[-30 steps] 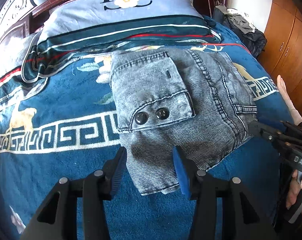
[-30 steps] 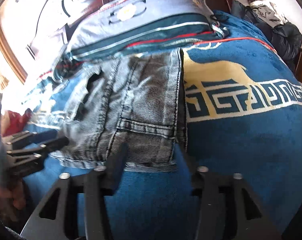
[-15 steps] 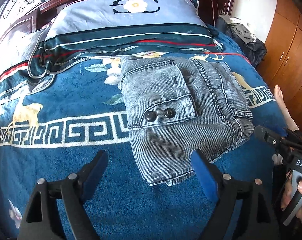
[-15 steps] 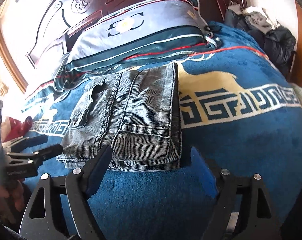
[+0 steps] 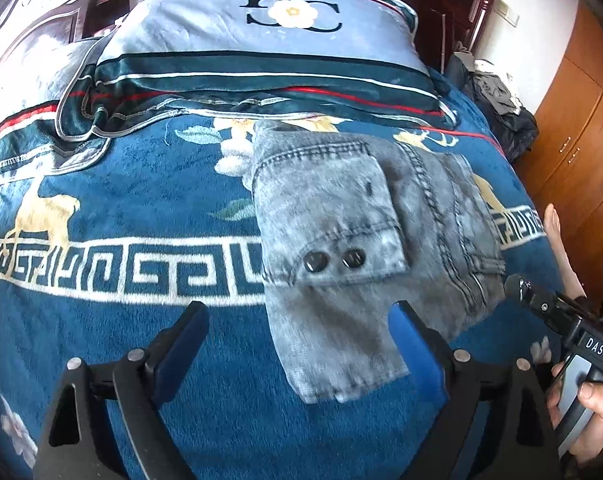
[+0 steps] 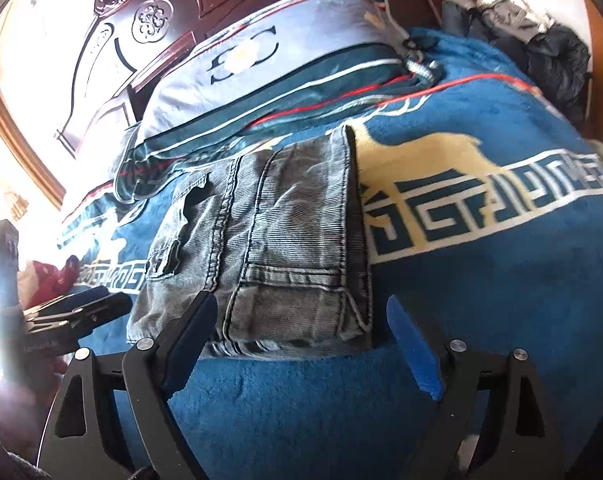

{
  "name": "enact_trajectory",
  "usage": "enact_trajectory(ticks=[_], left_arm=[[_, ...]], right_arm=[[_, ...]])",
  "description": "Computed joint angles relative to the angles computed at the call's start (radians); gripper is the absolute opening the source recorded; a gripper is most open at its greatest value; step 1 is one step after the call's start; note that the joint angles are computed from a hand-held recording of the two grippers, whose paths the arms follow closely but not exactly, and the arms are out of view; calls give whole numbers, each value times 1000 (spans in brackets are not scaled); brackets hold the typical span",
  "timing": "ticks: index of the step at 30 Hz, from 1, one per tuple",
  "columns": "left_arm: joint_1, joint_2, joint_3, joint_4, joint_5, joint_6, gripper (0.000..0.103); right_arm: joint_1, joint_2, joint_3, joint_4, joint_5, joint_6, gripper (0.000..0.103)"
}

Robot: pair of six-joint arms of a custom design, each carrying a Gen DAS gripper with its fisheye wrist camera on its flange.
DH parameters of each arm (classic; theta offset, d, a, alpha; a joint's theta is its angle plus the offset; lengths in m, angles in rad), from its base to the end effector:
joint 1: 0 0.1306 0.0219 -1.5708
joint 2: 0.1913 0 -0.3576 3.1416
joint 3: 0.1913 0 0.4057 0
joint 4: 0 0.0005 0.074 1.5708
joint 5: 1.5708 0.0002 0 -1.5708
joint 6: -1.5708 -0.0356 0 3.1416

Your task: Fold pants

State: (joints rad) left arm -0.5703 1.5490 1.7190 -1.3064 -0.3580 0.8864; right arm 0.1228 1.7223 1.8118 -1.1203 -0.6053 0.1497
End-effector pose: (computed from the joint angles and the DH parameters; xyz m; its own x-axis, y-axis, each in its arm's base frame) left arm 0.4501 -0.2745 0.4543 -0.7783 -0.3629 -0.5123 -0.3504 0.9282 -0.1251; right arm 0.5922 0.0930 0.4150 -0.7834 -0.2203 -0.5812 -0.5136 0.7559 0.4059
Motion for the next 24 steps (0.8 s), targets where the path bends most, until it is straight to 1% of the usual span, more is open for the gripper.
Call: enact_trajectory(ticks=[1, 3, 6, 8, 11, 13, 14, 15, 16, 17, 18, 19, 20, 22, 23, 24], left_arm=[[11, 6, 3, 1, 5, -4, 93], [35, 17, 5, 8, 20, -9, 93], [75, 36, 2, 18, 65, -6, 93], [99, 31, -22, 62, 104, 8, 95], [133, 22, -59, 126, 179, 46, 97], [148, 26, -79, 158, 228, 57, 98], [152, 28, -90, 173, 246, 58, 98], [155, 25, -105, 193, 258, 61, 98], [156, 19, -122, 218, 265, 64, 96], [157, 13, -136, 241, 271, 65, 89], [159, 6, -148, 268, 287, 59, 81], [162, -4, -165, 307, 325, 51, 55], [164, -8, -170, 327, 350, 49, 48], [152, 1, -140, 309, 324, 17, 39], [147, 3, -128, 301, 309, 2, 35], [146, -5, -128, 310, 306, 0, 34]], right_arm=[[-1, 16, 20, -12, -3, 0, 87], [-2, 58, 68, -28, -14, -32, 87], [-11, 133, 152, -79, -51, -95, 87], [-16, 184, 204, -121, -72, -132, 87], [-16, 242, 258, -178, -97, -153, 90], [-14, 241, 251, -163, -111, -154, 89], [-8, 250, 265, -178, -118, -140, 88], [-2, 258, 278, -196, -121, -125, 85], [3, 268, 294, -215, -126, -109, 75], [11, 283, 316, -248, -134, -83, 69], [23, 285, 322, -255, -102, -75, 68], [33, 280, 321, -250, -75, -65, 62], [38, 276, 318, -248, -71, -64, 52], [42, 266, 313, -246, -89, -76, 36], [51, 244, 296, -225, -70, -79, 34], [58, 230, 288, -213, -52, -77, 33]])
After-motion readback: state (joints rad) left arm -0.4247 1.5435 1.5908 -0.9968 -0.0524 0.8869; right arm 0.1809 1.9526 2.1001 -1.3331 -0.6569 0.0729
